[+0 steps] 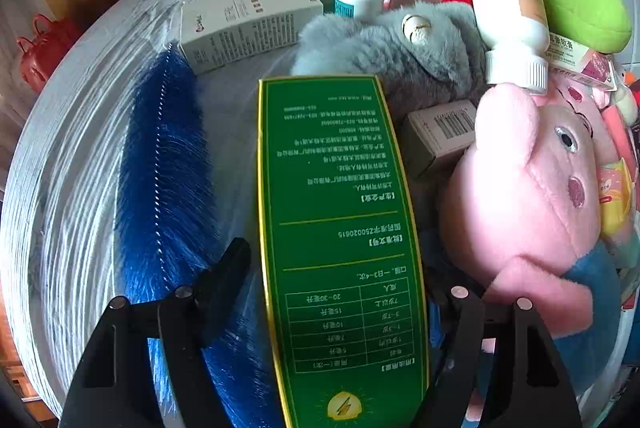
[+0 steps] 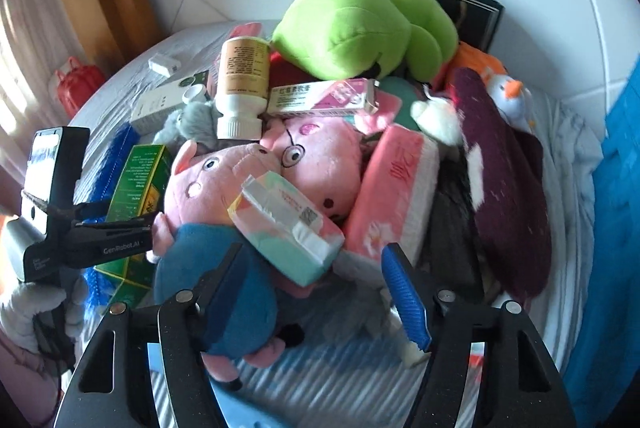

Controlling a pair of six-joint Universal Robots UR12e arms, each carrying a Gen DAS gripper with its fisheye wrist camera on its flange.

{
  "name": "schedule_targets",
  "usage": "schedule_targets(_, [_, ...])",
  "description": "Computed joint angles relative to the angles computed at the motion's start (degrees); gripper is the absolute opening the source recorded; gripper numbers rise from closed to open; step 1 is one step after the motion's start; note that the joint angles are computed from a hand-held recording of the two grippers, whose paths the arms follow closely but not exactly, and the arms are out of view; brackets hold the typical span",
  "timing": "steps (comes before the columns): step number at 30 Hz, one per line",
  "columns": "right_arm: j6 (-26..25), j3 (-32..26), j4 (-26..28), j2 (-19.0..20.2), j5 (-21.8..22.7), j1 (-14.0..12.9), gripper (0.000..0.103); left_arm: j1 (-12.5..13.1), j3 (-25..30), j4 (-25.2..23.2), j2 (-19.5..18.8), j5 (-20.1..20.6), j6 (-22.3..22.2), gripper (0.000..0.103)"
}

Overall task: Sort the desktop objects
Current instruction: 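Grasp the green medicine box with the left tool while the right tool grasps the white-teal wipes pack, then lift the green box and wipes pack and carry them over the crate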

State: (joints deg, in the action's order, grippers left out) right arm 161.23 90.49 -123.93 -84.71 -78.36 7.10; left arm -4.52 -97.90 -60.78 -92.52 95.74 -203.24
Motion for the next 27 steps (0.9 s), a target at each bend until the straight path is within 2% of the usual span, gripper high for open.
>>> schedule_targets(4, [-4.83,-1.21,0.82,1.47,-0.59,0.77,0.069,-0.66,-0.01,0.06,-0.21,0.77,1.52,0.067])
schedule_targets(6, [-7.03,-1.94,1.71,2.38,-1.66,1.32,0.069,-0.56,-0.13,0.05,0.02,0.24,1.71,0.057])
schedule_targets(8, [-8.72,-2.50,2.60,3.17,-1.98,1.65,0.073,-0.26,-0.76,0.80,0.67,-0.52,1.34,0.054])
schedule_targets(12, [-12.68,-2.65,2.48,3.94,-3.46,2.71,0.075,-0.28,-1.34,2.30,1.78,0.01,0.32,0.053])
schedule_targets(13, [-13.13,-2.75,2.60,4.15,-3.85,2.94,0.069,-0.57,-1.37,2.77,2.09,0.56,0.04,0.053])
schedule_targets(14, [-13.44,-2.93,3.23,4.48,-3.90,3.08,0.059,-0.64,-1.39,3.28,2.34,0.77,0.13,0.053])
schedule_targets(17, [-12.91,-2.81,3.32,4.36,-3.45,3.00,0.054,-0.90,-1.91,5.02,3.87,1.56,0.44,0.052])
schedule_targets(20, [-12.36,-1.63,2.74,2.98,-1.83,2.35,0.049,-1.49,-2.38,7.46,5.32,2.74,1.52,0.052])
schedule_targets(27, [-9.32,1.02,-1.13,-2.12,2.98,-0.20,0.046,-2.60,-2.65,11.93,8.38,4.86,4.25,0.052])
